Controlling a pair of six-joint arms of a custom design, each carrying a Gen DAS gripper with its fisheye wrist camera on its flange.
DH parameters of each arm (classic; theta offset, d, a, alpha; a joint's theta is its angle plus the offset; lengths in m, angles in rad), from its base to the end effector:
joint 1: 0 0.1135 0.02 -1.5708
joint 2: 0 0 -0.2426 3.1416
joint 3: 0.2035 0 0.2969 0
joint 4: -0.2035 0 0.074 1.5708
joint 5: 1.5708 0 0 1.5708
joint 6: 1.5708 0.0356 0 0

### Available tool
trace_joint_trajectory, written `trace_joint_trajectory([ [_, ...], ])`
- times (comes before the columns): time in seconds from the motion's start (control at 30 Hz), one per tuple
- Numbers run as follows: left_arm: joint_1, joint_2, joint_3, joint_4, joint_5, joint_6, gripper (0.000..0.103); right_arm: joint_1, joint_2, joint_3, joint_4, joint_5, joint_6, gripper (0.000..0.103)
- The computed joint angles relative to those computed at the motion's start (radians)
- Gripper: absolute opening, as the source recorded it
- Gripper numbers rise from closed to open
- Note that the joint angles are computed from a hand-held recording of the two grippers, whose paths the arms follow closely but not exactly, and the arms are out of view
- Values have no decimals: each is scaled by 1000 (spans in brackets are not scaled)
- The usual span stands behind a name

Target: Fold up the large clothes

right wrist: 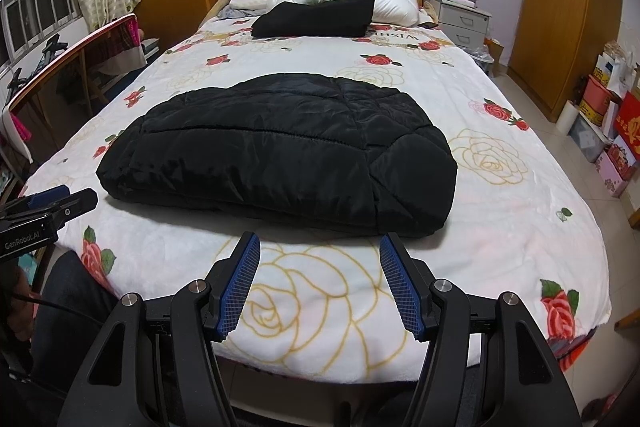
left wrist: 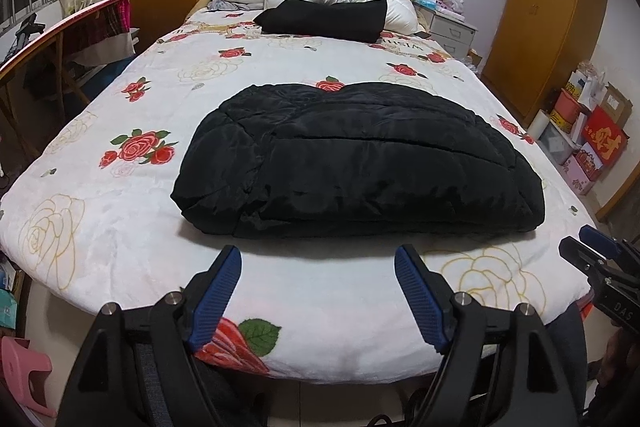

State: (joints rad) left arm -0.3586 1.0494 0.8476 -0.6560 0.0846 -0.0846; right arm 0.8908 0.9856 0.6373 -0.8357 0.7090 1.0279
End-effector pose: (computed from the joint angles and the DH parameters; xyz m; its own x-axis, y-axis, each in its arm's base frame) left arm 0.2496 -0.0968 0.2416 -0.7397 0.1873 -0.6464 0.3402 0.9328 -0.1190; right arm 0.1550 0.1549 0.1793 -0.6739 0.2001 -0.7112 0.2735 0.9618 0.0115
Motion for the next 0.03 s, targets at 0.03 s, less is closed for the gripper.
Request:
trace_joint_trajectory([
  [0.03,4,0,0,1,11,1,81,0,-1,-1,0,0,-1,63],
])
